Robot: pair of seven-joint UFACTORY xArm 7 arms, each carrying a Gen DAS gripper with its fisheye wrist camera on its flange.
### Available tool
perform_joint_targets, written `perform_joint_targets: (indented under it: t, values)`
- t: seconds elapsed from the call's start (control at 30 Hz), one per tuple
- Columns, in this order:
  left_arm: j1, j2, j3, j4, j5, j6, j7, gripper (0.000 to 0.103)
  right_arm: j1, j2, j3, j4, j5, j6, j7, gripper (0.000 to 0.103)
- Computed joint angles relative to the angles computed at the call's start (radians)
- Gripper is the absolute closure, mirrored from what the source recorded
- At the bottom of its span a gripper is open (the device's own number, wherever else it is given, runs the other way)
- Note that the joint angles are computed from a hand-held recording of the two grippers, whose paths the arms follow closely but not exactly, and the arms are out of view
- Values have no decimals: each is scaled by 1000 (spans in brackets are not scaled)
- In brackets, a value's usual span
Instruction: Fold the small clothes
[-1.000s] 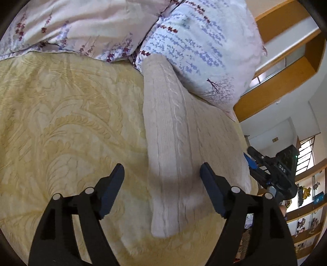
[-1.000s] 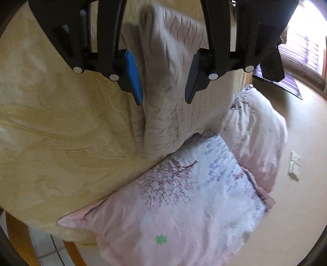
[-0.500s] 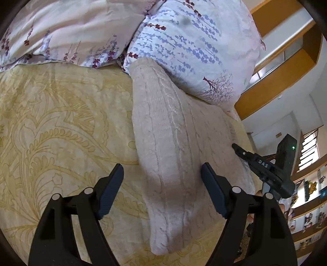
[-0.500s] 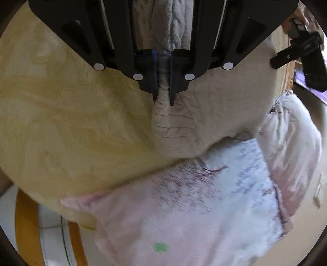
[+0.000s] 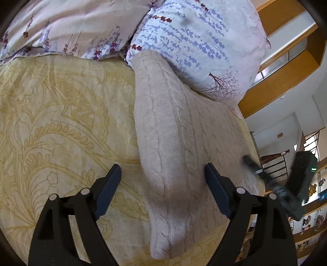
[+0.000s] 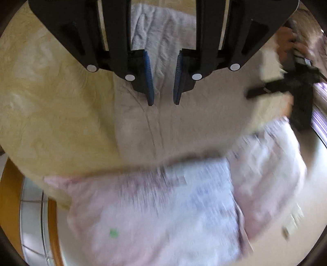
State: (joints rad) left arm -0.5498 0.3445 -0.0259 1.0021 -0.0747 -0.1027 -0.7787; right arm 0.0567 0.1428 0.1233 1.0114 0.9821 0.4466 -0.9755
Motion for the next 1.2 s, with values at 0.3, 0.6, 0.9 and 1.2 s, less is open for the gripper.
perform_joint_targets:
  t: [0.3,0.6,0.9,1.2]
  values:
    - [167,21,-173,34,11,13,55,18,-72,-3,-31,60,126,210,-13,47]
    - [145,39,-138,127,28,166,102,10,-149,156,-63,250,105,439,188,20]
    - [-75,62,102,225,313,314,-130,5,-182,223,-19,295,57,446,239,20]
    - [-54,82,82,264,442,357,-217,2,-187,234,2,299,38,434,230,20]
